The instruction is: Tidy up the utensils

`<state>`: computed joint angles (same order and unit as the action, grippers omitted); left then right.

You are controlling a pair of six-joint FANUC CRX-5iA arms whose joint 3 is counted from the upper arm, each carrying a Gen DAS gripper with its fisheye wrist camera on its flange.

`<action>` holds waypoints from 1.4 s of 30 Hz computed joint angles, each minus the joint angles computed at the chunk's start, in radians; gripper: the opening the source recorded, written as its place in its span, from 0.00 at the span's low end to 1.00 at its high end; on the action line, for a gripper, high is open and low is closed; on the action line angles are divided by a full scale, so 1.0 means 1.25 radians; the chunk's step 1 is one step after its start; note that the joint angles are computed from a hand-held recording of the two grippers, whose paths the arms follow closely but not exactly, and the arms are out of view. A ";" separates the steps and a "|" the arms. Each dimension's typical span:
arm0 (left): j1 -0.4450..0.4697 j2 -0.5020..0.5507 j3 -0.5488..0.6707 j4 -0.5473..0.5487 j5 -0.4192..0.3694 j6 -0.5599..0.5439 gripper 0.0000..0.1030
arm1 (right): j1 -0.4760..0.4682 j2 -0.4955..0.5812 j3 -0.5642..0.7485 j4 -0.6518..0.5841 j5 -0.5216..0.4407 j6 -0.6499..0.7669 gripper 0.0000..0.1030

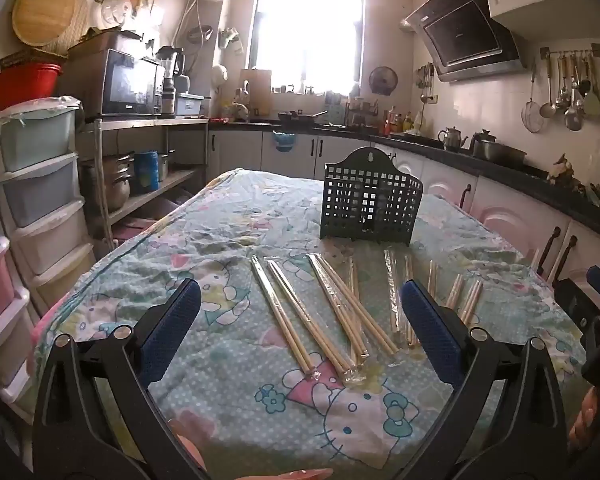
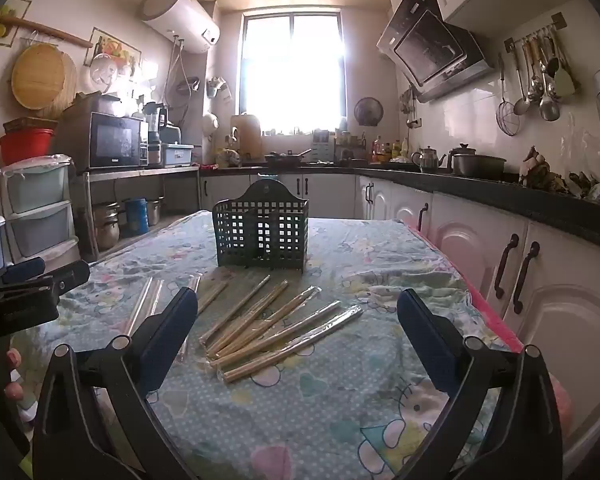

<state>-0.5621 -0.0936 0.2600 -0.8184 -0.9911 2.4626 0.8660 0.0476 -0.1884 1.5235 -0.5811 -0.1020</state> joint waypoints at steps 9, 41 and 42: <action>0.009 -0.005 -0.006 0.010 0.013 -0.004 0.89 | 0.000 -0.001 -0.003 0.008 0.000 -0.004 0.94; -0.010 0.012 0.013 0.000 -0.006 0.006 0.89 | -0.001 0.011 0.007 -0.004 0.007 0.007 0.94; -0.008 0.011 0.011 0.003 -0.003 0.005 0.89 | -0.001 0.011 0.007 -0.006 0.007 0.008 0.94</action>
<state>-0.5721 -0.0803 0.2735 -0.8150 -0.9945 2.4685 0.8650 0.0618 -0.1794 1.5164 -0.5719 -0.0920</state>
